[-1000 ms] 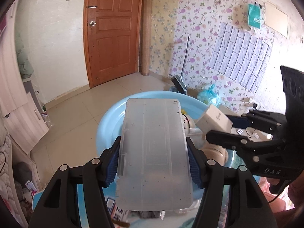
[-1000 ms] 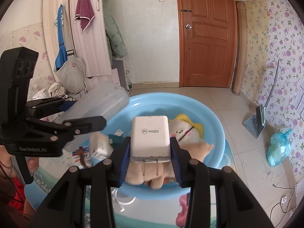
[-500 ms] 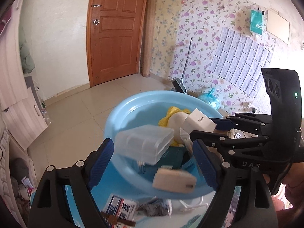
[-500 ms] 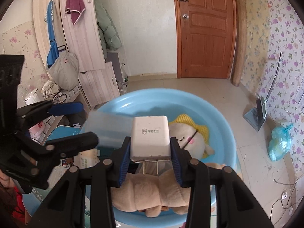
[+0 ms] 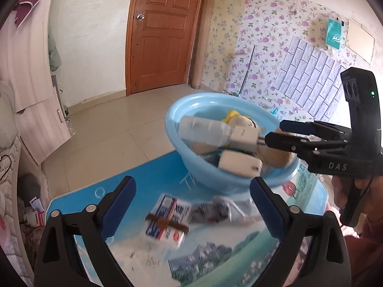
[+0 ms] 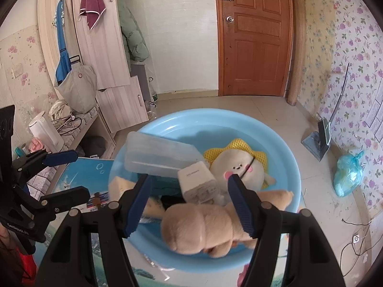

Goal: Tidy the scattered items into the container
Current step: 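Carry the clear box and charger over the basin and release both, then withdraw both grippers from the basin toward the remaining table items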

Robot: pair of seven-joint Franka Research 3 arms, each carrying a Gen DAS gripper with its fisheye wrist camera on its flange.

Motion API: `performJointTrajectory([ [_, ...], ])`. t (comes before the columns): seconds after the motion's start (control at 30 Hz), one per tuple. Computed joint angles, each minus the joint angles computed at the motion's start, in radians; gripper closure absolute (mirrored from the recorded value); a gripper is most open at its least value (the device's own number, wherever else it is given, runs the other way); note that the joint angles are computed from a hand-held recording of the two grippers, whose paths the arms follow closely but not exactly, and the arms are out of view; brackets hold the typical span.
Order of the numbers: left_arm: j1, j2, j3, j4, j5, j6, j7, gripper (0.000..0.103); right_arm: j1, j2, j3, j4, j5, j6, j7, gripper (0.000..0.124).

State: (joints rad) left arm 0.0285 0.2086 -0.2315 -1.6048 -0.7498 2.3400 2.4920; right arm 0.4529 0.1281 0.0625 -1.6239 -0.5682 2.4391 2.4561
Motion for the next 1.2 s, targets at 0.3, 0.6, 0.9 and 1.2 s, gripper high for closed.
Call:
performJointTrajectory([
  [0.3,0.006,-0.094,0.040,-0.120,-0.028,-0.033,0.050,0.003,0.004,-0.083,0.034,-0.091,-0.074,-0.003,0.081,0.058],
  [0.6,-0.013,-0.155,0.079,-0.203,-0.026,-0.030,0.063,0.003,-0.010,-0.129,0.077,-0.148,-0.090,-0.016,0.131,0.058],
  [0.9,-0.029,-0.176,0.095,-0.235,-0.004,-0.024,0.049,0.003,0.001,-0.126,0.099,-0.167,-0.057,0.008,0.104,0.058],
  [1.2,-0.037,-0.180,0.100,-0.244,0.013,-0.022,0.043,0.003,0.004,-0.132,0.098,-0.184,-0.035,0.023,0.094,0.058],
])
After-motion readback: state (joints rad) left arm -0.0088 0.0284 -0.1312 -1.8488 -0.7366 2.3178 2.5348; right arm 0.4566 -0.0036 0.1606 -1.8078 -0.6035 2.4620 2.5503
